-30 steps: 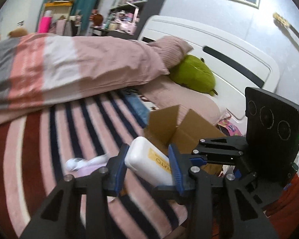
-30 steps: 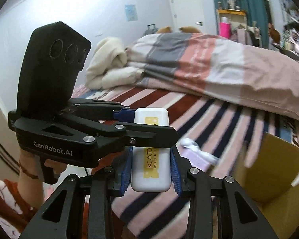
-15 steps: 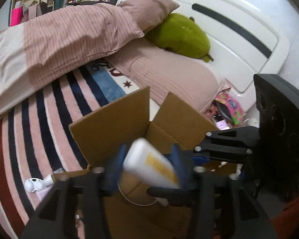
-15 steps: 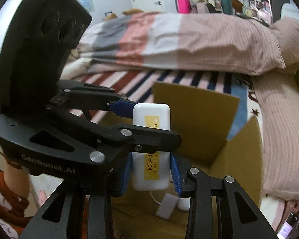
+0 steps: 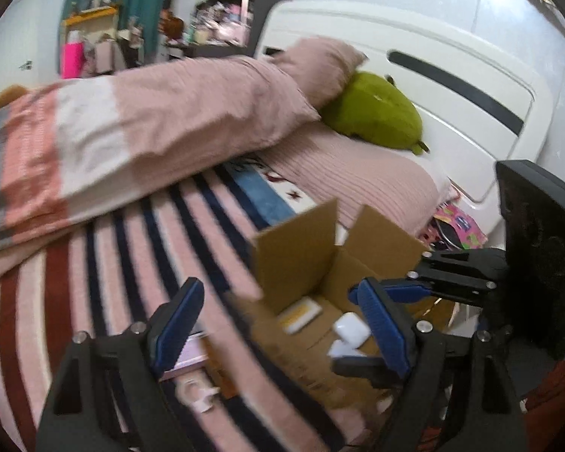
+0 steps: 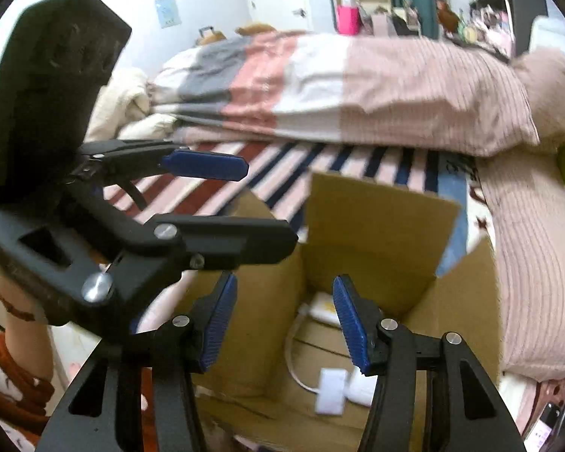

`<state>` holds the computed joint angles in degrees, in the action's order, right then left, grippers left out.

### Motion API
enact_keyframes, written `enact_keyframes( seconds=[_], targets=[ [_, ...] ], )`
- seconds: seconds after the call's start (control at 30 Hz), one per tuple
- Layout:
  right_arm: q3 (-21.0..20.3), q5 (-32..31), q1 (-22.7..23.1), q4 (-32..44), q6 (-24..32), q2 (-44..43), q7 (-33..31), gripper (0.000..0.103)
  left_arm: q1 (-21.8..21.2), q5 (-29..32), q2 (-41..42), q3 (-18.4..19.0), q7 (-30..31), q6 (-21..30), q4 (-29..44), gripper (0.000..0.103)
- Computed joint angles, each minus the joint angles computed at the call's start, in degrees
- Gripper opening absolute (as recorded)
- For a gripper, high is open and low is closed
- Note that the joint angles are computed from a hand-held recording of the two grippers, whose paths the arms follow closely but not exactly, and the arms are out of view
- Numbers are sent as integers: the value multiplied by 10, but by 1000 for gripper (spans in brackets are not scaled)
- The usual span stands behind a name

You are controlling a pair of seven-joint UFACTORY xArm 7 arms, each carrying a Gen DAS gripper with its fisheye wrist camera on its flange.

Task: Organize rigid objects
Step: 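Move the right tool back to the white ring-shaped holder, then grasp the white ring-shaped holder with the right tool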

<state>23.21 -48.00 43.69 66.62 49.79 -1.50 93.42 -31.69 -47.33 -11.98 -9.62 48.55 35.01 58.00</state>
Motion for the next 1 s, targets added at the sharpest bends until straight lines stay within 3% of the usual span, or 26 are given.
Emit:
enact_keyframes(
  seconds=[0.23, 0.37, 0.5, 0.67, 0.77, 1.0],
  targets=[
    [-29, -52, 41, 176, -43, 163, -56, 49, 36, -28, -59, 59, 44, -33, -81, 84],
    [-52, -10, 58, 258, -66, 256, -101, 49, 49, -48, -61, 87, 86, -50, -121, 84],
    [-73, 41, 64, 274, -93, 315, -107, 49, 64, -82, -41, 100, 126, -44, -142, 84],
    [-121, 79, 95, 269, -57, 350, -86, 49, 92, -110, -18, 95, 153, -31, -152, 84],
    [-154, 83, 121, 293, 2, 371, -114, 49, 102, -124, -18, 87, 167, -27, -158, 84],
    [-180, 115, 128, 317, 30, 392, -169, 49, 113, -137, -22, 78, 176, -22, -160, 84]
  ],
)
